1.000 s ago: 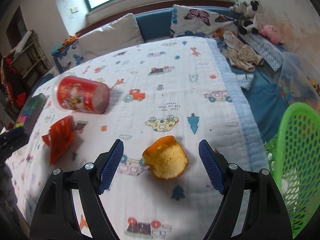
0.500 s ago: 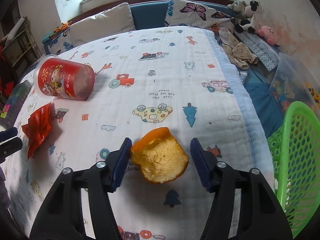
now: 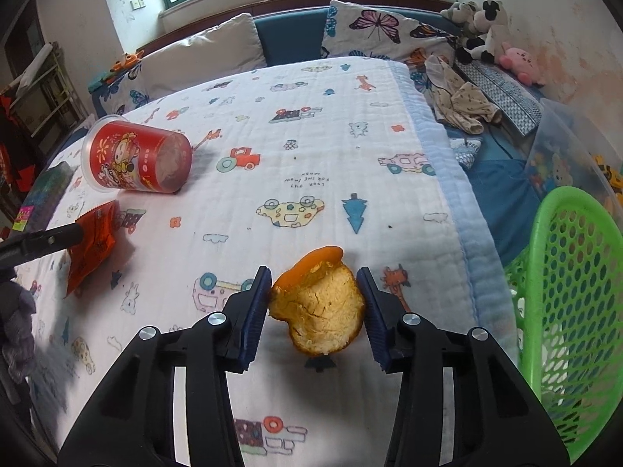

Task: Collect trash
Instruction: 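Grasp the orange snack wrapper with the left tool while the right tool grasps the orange peel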

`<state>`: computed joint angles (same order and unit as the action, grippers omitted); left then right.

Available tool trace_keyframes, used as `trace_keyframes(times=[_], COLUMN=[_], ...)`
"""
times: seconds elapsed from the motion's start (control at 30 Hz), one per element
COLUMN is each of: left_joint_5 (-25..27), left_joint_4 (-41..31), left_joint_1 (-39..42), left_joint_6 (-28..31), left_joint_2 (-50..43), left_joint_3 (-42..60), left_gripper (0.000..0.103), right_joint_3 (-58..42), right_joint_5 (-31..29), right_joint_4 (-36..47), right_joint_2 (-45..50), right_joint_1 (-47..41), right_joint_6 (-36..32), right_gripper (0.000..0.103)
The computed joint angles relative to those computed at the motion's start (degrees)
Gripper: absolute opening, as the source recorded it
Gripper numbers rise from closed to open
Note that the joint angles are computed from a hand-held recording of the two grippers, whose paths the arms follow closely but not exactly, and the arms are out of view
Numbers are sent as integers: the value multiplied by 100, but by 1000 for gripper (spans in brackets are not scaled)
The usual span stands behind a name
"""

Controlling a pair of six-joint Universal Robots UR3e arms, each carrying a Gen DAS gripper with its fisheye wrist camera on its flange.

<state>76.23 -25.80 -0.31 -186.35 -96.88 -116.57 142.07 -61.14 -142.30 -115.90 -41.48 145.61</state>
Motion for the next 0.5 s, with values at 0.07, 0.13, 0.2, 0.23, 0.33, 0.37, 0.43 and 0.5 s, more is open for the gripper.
trace_keyframes(times=[0.07, 0.13, 0.2, 0.23, 0.33, 0.37, 0.43, 0.5], left_joint_5=[63, 253, 298, 370, 547, 581, 623, 736], left_joint_4=[-73, -264, -363, -459, -634, -713, -769, -854], left_joint_1=[-56, -148, -125, -148, -224, -258, -307, -413], left_joint_6=[-114, -344, -511, -620, -809, -916, -1081, -1274], left_joint_2=[-55, -96, -20, 40, 110, 90, -1, -160], left_joint_3=[114, 294, 299, 314, 357, 414, 512, 687], left_gripper=[93, 93, 93, 93, 93, 93, 93, 93], right_joint_3=[9, 5, 4, -3, -26, -39, -70, -133], right_joint_5=[92, 174, 255, 310, 485, 548, 673, 813], right_joint_4=[190, 402, 620, 751, 1167, 1313, 1681, 2164], right_joint_2=[-133, -262, -418, -501, -759, -836, -1047, -1287], right_joint_1=[-136, -253, -354, -423, -662, -745, -944, -1185], right_joint_6=[-128, -278, -418, -517, -797, -882, -1099, -1372], right_gripper=[46, 46, 46, 46, 46, 46, 46, 46])
